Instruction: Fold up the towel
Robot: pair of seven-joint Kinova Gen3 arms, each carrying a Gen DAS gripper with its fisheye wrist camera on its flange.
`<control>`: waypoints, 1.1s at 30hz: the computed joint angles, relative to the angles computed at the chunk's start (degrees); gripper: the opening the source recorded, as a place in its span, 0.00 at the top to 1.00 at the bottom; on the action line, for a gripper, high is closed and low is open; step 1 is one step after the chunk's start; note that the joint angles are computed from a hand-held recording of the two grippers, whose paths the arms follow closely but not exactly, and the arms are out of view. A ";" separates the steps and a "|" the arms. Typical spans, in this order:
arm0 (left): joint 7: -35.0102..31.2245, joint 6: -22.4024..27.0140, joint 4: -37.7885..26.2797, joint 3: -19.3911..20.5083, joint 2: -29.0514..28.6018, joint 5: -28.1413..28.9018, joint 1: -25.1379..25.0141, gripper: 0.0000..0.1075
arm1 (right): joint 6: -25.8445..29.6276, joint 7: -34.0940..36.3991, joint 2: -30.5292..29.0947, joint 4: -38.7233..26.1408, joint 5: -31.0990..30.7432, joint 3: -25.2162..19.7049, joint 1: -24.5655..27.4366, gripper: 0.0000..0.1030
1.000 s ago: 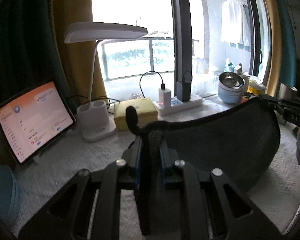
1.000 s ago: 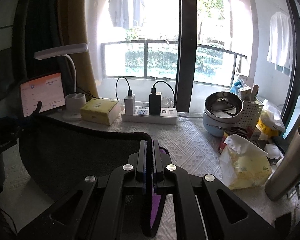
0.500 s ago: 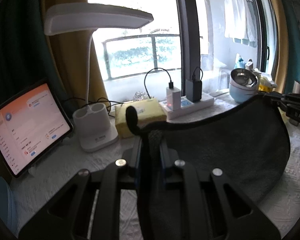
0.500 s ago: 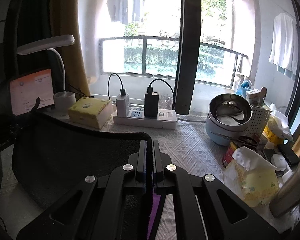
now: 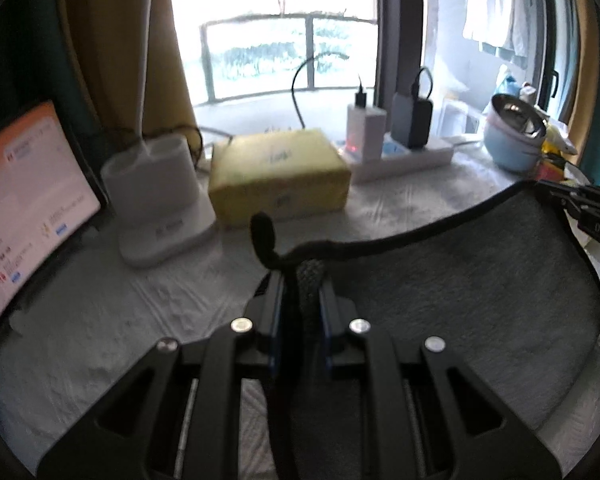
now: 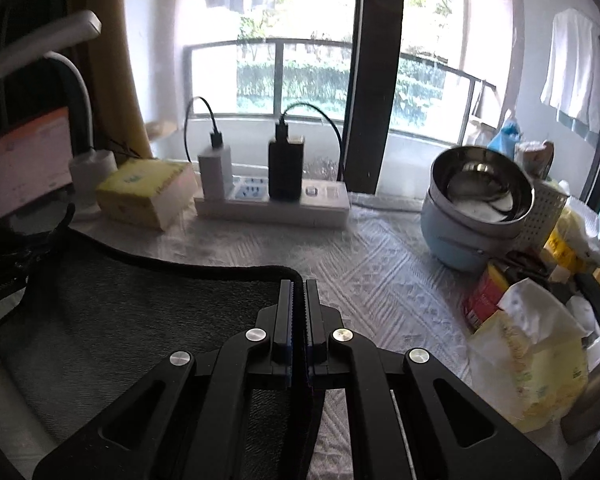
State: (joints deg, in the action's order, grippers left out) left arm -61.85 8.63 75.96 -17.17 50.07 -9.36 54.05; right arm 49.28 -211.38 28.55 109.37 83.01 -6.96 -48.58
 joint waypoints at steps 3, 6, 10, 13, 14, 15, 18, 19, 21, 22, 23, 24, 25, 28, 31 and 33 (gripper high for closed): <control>-0.02 1.11 -0.99 -0.01 0.47 0.07 -0.10 0.85 | -1.41 1.84 0.91 -1.08 -1.16 0.18 1.09 0.95; -1.65 6.09 -4.61 4.34 1.52 -0.49 -3.16 0.85 | -3.20 5.47 2.03 -2.86 -3.97 0.62 2.01 0.95; -0.68 9.03 -6.67 6.48 2.16 -1.90 -4.73 0.83 | -4.37 9.58 3.19 -4.97 -8.35 2.34 1.68 0.95; -0.18 10.81 -7.81 7.58 2.54 -2.89 -5.41 0.82 | -4.92 10.56 3.40 -5.44 -10.05 3.73 0.92 0.95; 0.20 11.05 -7.92 7.69 2.54 -3.17 -5.49 0.80 | -5.08 10.93 3.45 -5.58 -10.67 4.10 0.80 0.95; 0.80 11.33 -8.15 7.49 2.64 -3.45 -5.36 0.78 | -5.36 11.36 3.47 -5.70 -11.30 4.39 0.76 0.95; 2.67 11.46 -8.03 6.43 2.58 -4.69 -4.54 0.74 | -6.24 12.53 3.57 -6.08 -12.68 5.24 0.66 0.93; 3.17 11.84 -8.20 6.04 2.62 -5.19 -4.21 0.72 | -6.66 12.91 3.60 -6.13 -12.93 5.50 0.62 0.89; 3.84 12.29 -8.22 5.87 2.47 -6.17 -3.95 0.55 | -6.42 14.78 3.91 -6.88 -14.72 5.77 0.58 0.84; 4.03 11.74 -7.78 6.21 2.22 -6.42 -4.21 0.50 | -6.38 15.50 3.94 -7.06 -15.46 5.99 0.47 0.82; 4.07 11.22 -7.35 6.64 1.92 -6.54 -4.53 0.42 | -6.38 16.09 4.02 -7.28 -16.11 6.24 0.36 0.78; 4.17 10.71 -6.90 6.90 1.60 -6.59 -4.73 0.38 | -6.38 16.41 4.10 -7.43 -16.56 6.54 0.15 0.77; 4.45 10.35 -6.55 6.75 1.39 -6.65 -4.63 0.38 | -6.41 16.80 4.18 -7.62 -17.05 6.78 0.02 0.72; 4.83 9.84 -6.00 6.60 0.97 -6.79 -4.47 0.35 | -6.93 17.46 4.25 -7.76 -18.03 7.46 -0.27 0.59; 4.62 11.58 -6.86 7.06 1.17 -6.97 -4.64 0.31 | -7.58 18.19 4.18 -7.78 -19.05 7.94 -0.30 0.54; 4.85 11.66 -6.69 7.26 1.02 -7.09 -4.70 0.29 | -7.95 18.43 4.19 -7.82 -19.51 8.30 -0.38 0.53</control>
